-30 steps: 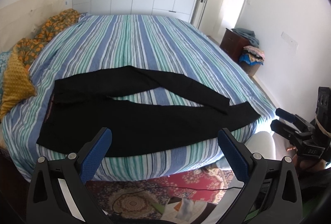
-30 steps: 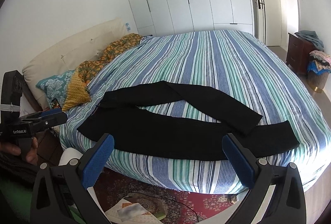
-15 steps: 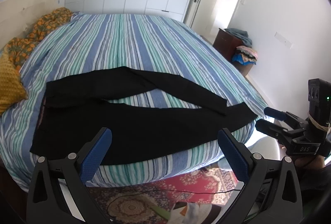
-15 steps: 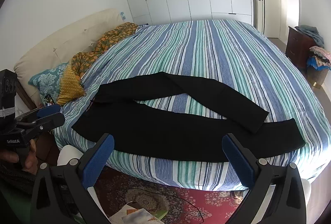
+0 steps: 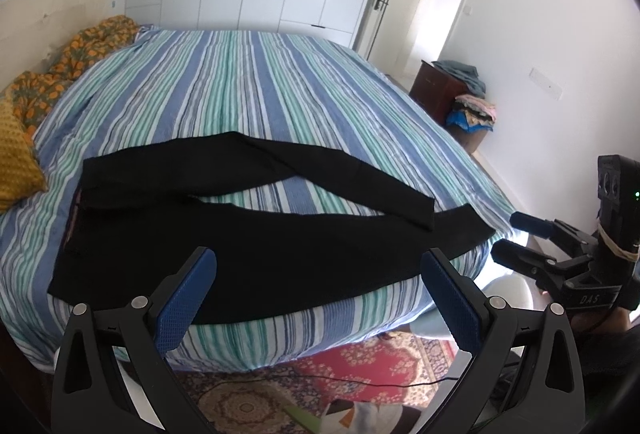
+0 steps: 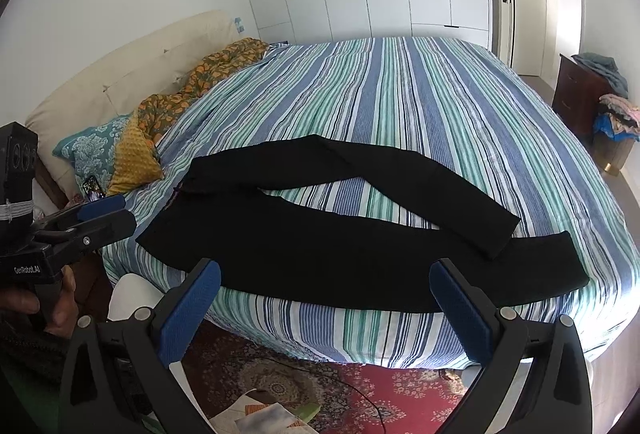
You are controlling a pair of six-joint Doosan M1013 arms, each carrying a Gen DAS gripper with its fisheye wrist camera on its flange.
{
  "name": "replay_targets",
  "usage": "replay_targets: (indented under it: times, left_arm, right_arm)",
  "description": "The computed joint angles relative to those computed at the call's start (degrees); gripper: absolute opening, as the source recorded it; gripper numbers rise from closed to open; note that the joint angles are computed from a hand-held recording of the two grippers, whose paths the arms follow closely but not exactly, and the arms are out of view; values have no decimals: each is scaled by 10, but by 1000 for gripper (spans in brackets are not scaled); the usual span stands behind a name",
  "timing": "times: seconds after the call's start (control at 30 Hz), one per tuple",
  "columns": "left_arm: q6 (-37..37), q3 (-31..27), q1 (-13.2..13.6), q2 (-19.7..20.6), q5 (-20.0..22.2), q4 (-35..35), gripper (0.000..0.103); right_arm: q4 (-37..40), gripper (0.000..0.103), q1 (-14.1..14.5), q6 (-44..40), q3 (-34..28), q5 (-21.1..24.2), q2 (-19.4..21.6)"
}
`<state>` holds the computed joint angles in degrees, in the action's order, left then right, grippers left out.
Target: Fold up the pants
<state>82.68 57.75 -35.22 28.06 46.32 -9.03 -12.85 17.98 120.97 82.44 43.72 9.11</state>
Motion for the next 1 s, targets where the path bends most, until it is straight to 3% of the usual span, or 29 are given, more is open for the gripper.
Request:
replay_targets:
  times: [0.33, 1.0]
  left_arm:
    - [-27, -4, -1, 6, 27, 31, 102]
    - [-43, -21, -16, 16, 56, 101, 102]
  right_arm:
    - [-12, 103, -5, 5, 8, 20, -6]
    - [5, 103, -11, 9, 25, 3, -14]
